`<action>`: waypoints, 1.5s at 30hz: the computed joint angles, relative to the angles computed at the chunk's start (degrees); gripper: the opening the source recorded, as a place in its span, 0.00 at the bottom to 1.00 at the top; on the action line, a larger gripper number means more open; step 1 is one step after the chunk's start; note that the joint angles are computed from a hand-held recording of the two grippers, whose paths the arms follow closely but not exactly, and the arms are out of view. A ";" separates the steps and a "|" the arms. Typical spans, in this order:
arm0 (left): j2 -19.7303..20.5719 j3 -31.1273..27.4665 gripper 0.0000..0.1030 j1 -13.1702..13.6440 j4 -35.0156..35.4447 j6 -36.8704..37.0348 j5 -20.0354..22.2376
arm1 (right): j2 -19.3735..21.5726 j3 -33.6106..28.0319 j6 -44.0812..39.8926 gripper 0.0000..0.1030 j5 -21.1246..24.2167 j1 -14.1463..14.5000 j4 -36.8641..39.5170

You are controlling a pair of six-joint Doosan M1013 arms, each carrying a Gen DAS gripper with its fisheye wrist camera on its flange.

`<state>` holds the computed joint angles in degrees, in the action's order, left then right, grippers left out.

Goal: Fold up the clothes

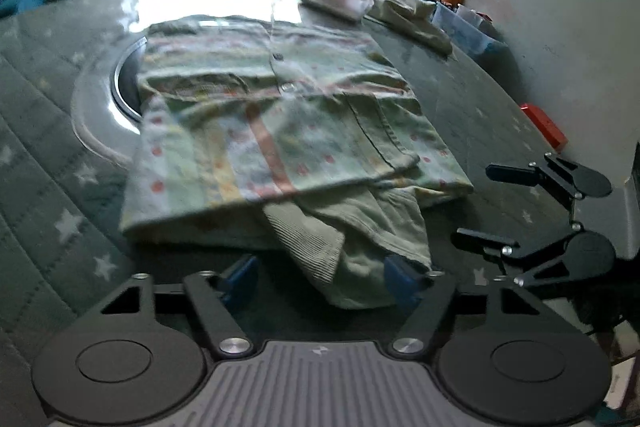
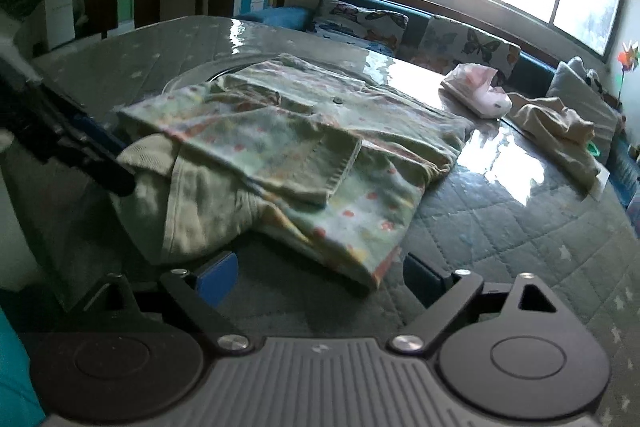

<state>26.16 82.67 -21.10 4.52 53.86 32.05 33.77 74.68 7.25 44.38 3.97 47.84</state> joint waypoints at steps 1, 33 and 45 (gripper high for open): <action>0.24 -0.23 0.46 0.20 -1.70 0.82 0.25 | -0.06 0.14 -0.44 0.89 0.10 -0.06 0.06; -2.27 2.21 0.62 2.19 17.01 0.55 -9.74 | 9.58 -17.98 14.50 0.20 15.76 2.67 4.01; 0.84 2.01 0.44 0.04 40.55 -1.64 -4.77 | 8.74 -15.81 14.14 0.11 14.25 2.41 6.66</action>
